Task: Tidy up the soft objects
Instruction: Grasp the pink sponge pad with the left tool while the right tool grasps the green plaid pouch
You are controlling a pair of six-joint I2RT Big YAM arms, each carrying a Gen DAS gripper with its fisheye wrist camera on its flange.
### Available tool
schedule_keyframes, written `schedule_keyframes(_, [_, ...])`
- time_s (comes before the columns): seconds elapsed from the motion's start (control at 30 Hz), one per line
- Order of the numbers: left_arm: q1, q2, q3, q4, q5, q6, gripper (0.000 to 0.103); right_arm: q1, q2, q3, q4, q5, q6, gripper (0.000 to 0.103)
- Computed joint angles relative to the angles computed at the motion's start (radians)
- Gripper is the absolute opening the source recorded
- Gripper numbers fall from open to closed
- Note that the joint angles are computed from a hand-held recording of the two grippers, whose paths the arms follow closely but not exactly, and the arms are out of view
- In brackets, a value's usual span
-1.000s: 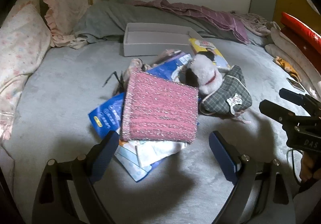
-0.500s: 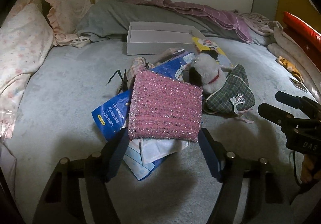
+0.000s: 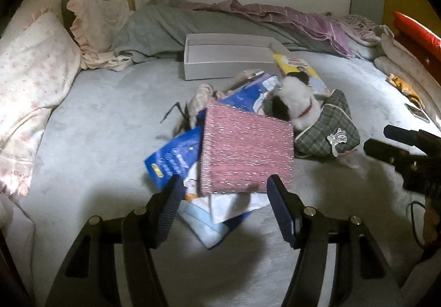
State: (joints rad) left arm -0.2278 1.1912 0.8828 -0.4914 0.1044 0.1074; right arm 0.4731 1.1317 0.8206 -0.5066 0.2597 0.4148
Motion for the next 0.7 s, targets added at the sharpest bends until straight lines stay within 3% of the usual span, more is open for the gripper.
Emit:
schedule_keyframes(0.27, [0.093,-0.001,0.052,-0.069,0.189,-0.026,0.063,-0.082,0.002,-0.007,0.044,-0.164,0.060,0.073])
schedule_keyframes(0.4, [0.103,0.036,0.079,-0.088,0.233,-0.051,0.063,-0.100,0.034,0.015,0.050,-0.231,0.066,0.067])
schedule_keyframes(0.5, [0.097,0.071,0.098,-0.109,0.261,-0.055,0.049,-0.091,0.070,0.046,0.039,-0.230,0.043,0.063])
schedule_keyframes(0.7, [0.078,0.145,0.130,-0.138,0.258,-0.056,0.048,-0.090,0.153,0.087,0.032,-0.228,0.010,0.063])
